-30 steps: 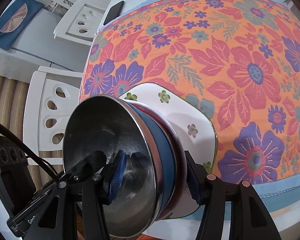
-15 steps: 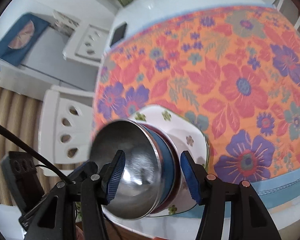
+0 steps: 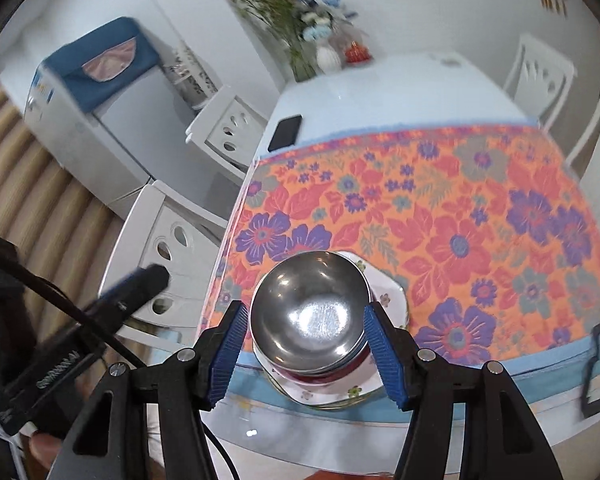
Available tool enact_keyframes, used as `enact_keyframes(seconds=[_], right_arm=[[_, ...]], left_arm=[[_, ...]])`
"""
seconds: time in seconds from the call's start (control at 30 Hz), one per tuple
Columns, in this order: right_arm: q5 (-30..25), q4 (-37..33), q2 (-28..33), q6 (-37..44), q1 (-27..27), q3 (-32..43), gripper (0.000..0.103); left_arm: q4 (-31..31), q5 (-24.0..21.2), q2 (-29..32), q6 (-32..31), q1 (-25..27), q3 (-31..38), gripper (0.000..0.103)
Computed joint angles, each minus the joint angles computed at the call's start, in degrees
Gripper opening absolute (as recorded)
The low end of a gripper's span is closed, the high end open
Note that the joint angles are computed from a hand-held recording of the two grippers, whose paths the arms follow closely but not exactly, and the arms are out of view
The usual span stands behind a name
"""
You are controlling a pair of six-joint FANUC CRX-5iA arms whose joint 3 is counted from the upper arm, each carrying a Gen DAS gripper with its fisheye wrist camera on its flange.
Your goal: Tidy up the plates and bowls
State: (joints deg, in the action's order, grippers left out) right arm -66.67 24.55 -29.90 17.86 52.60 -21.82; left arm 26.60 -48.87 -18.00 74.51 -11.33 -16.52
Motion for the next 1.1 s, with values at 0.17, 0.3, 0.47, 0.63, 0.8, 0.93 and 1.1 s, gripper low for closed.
enact_keyframes(seconds=[0.17,0.3,0.47,0.63,0.8,0.93,1.1], right_arm=[[-10.85,7.91,-1.22,-5.82,9.41,-0.82,0.07],[-18.06,10.86,-4.31,-9.81,16.41,-2.64,0.071],[-25.3,13.24,-8.17,-14.64,25.82,-4.2,0.071],[-31.14,14.89,-9.44,-18.78,32.89,-4.41,0.071],[-34.34,15.09,-9.18,-20.65,35.59,-4.29,0.073],[-34.09,14.49,-8.64,-21.15,34.18,-4.36,0.076],[-30.73,12.56,-6.17,-18.43,28.24,-3.41,0.076]], left_arm=[[-12.03,-0.01,-3.49,15.13,-4.38,2.4,0.05],[-21.32,-2.73,-4.86,25.48,-9.88,5.28,0.06],[-33.63,-7.97,-6.22,35.95,-17.83,8.89,0.061],[-39.5,-11.37,-6.95,41.57,-22.41,10.59,0.062],[-37.04,-10.7,-6.71,40.62,-21.41,9.79,0.062],[-36.46,-9.74,-5.81,38.77,-21.3,9.61,0.062],[-31.48,-7.8,-4.69,33.23,-17.48,8.36,0.062]])
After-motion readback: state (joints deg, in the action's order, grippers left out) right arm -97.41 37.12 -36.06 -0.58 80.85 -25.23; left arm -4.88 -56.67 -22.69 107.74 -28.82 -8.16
